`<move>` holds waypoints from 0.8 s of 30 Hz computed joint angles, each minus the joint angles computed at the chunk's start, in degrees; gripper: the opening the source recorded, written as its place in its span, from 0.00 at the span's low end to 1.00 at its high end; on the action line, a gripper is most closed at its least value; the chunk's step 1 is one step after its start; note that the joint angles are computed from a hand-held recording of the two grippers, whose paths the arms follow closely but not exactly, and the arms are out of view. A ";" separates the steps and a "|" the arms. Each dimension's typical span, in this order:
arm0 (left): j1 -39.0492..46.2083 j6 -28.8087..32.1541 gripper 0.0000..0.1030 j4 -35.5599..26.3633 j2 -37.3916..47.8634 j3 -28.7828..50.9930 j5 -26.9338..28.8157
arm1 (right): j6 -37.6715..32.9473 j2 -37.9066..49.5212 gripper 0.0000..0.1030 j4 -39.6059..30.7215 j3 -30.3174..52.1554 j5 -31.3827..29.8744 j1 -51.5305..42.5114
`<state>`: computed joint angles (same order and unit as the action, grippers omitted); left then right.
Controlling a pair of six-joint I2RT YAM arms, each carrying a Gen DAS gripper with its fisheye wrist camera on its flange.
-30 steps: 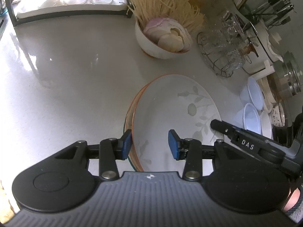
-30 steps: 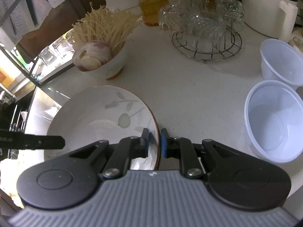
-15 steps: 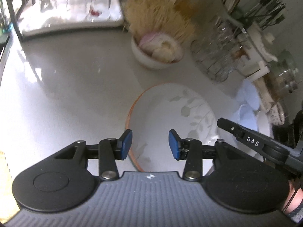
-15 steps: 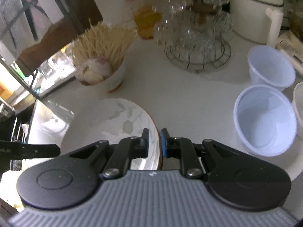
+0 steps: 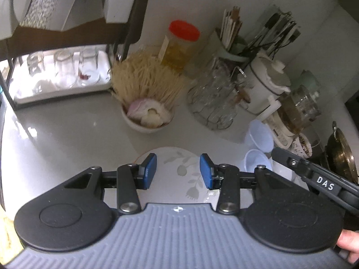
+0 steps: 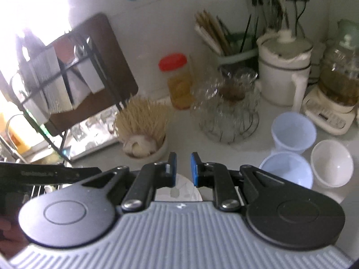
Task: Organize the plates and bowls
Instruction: 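Lower the white plate onto the counter and open both grippers, then move both open grippers to the rim of a translucent plastic bowl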
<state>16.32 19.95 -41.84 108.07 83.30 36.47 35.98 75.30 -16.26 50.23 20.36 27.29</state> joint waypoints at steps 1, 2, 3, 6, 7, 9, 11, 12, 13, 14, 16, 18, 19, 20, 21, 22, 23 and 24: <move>0.06 0.18 0.46 -0.13 -0.26 0.11 0.27 | 0.32 -0.28 0.17 -0.62 0.32 0.74 0.31; 0.17 0.48 0.46 -0.56 -0.41 0.42 0.74 | 0.87 -0.38 0.17 -1.35 0.75 1.78 0.74; 0.23 0.71 0.46 -0.88 -0.52 0.70 1.19 | 1.32 -0.45 0.17 -2.11 1.13 2.67 1.00; 0.33 1.24 0.46 -0.57 -1.22 0.41 1.99 | 2.27 -1.20 0.17 -2.77 1.12 4.53 1.70; 0.28 1.33 0.46 -0.10 -1.52 0.09 2.18 | 2.71 -1.63 0.17 -2.86 0.99 4.99 1.93; 0.12 2.10 0.46 -0.55 -1.42 0.35 2.29 | 3.51 -2.26 0.17 -3.52 0.95 6.47 2.67; -0.22 2.79 0.46 -1.04 -1.33 0.53 2.37 | 4.38 -3.05 0.17 -3.91 0.71 7.80 3.32; -0.47 2.93 0.46 -0.87 -1.41 0.32 2.45 | 4.61 -3.71 0.17 -3.79 0.24 8.13 3.56; -0.87 2.84 0.46 -0.31 -1.69 -0.29 2.36 | 4.58 -4.09 0.17 -3.69 -0.10 8.10 3.47; -1.36 2.44 0.46 0.19 -1.99 -0.85 1.99 | 4.08 -4.48 0.18 -3.60 -0.49 7.56 2.88; -2.53 0.96 0.46 0.90 -2.57 -1.83 0.93 | 3.06 -5.58 0.26 -3.09 -1.59 5.91 1.08; -4.11 -1.30 0.46 3.80 -3.80 -4.31 -0.50 | 0.35 -7.40 0.36 -0.51 -4.06 3.41 -1.83; -4.89 -2.57 0.46 5.50 -4.30 -5.58 -1.14 | -1.29 -8.05 0.36 0.41 -5.05 1.99 -3.45; -5.77 -4.28 0.46 7.11 -4.83 -6.77 -1.84 | -2.68 -8.38 0.36 0.85 -5.65 0.53 -4.97; -6.75 -6.06 0.46 8.21 -5.25 -7.55 -2.87 | -4.32 -8.70 0.36 0.87 -6.06 -1.52 -7.06; -7.77 -8.48 0.46 9.37 -5.85 -8.35 -4.33 | -5.77 -9.31 0.36 0.05 -6.26 -3.71 -9.63; -8.57 -11.38 0.46 10.37 -6.44 -9.05 -5.25 | -6.77 -9.94 0.36 -0.51 -6.40 -5.19 -11.34; -9.19 -13.66 0.46 10.95 -6.87 -9.55 -5.35 | -8.74 -11.14 0.36 -0.52 -7.09 -7.54 -13.73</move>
